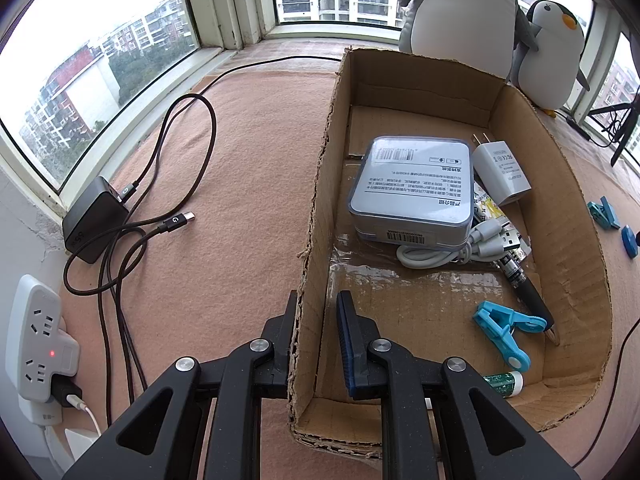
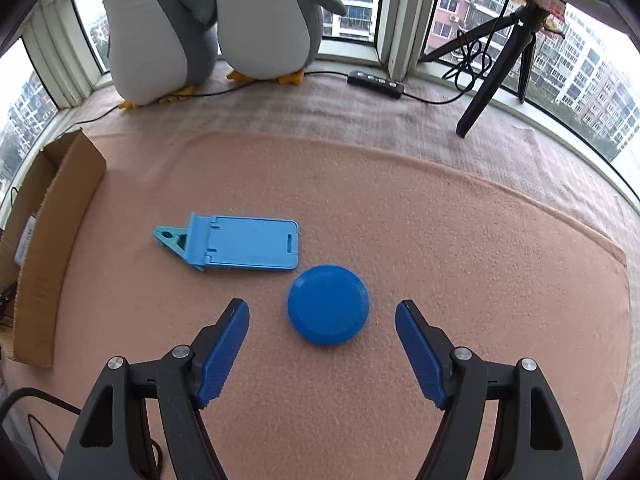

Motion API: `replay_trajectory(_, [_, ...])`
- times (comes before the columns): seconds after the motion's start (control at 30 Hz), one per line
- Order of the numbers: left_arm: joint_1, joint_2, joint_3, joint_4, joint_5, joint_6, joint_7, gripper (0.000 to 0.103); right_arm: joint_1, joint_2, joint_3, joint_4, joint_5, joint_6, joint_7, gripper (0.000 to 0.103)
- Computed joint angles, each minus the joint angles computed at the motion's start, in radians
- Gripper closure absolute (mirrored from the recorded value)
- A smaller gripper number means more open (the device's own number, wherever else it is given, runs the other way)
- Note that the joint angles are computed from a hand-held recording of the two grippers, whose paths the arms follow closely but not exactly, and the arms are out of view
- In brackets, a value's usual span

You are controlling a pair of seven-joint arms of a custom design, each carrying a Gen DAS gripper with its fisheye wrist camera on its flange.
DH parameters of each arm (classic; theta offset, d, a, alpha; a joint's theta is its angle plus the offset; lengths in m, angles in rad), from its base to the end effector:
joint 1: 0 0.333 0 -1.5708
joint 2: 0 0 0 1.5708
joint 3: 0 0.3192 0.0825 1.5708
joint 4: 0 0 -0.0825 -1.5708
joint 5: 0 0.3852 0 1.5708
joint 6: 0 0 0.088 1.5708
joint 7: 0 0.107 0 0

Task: Organize rigid objects
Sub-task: 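Reach the right tool to the round blue container and grasp it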

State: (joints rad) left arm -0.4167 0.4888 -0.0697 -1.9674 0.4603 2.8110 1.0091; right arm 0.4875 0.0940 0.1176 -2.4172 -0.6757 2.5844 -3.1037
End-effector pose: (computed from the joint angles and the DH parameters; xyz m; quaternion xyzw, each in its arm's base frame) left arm 0.5627 -0.3187 0.2585 -0.5735 0.7944 -0.1444 0.1381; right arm 0.4031 0.2930 0.2783 -0.5274 0.8295 -0.1596 0.0914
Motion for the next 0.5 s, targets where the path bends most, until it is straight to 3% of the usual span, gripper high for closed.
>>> replay_trajectory(0.27, [-0.003,0.000,0.001,0.000,0.001,0.000,-0.002,0.086,-0.008,0.028,-0.011,0.009,0.048,0.001,-0.045,0.033])
replay_trajectory(0.5, [-0.003,0.000,0.001,0.000,0.002,-0.001,-0.003,0.086,-0.001,0.068,-0.016,0.043,0.093,-0.016,-0.119,0.046])
